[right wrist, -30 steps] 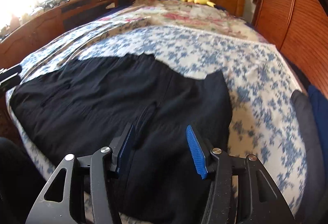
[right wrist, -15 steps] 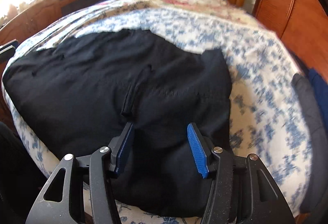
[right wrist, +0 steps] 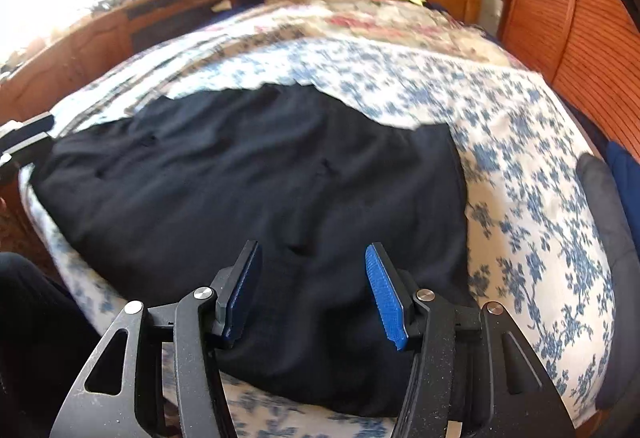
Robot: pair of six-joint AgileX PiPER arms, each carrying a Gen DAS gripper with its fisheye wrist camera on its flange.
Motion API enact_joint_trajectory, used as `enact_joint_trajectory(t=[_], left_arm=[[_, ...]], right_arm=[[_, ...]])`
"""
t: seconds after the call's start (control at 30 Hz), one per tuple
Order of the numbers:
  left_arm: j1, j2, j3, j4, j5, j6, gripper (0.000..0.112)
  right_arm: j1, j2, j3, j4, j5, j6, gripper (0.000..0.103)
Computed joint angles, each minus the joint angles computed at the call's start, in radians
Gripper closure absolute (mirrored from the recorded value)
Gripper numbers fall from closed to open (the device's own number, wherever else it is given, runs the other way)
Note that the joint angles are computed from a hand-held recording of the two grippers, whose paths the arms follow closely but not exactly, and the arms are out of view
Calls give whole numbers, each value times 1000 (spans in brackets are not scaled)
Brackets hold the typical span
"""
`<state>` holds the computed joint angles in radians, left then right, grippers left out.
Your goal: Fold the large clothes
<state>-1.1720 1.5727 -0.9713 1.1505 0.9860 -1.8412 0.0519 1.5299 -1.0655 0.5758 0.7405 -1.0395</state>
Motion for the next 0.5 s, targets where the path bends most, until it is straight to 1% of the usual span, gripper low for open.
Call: enact_joint_trajectory(t=[0.1, 0.37, 0.4, 0.5], left_arm=[[-25, 10, -13, -31, 30, 12, 63], [-95, -22, -6, -106, 133, -3, 63], [-101, -31, -1, -119, 144, -4, 63], [-114, -54, 20, -146, 174, -7, 63]], right_arm=[[38, -21, 5, 28, 22, -4, 48], [151, -38, 82, 44, 4, -16, 48], [163, -36, 93, 38, -2, -13, 48], [194, -30, 131, 12, -53, 1, 48]])
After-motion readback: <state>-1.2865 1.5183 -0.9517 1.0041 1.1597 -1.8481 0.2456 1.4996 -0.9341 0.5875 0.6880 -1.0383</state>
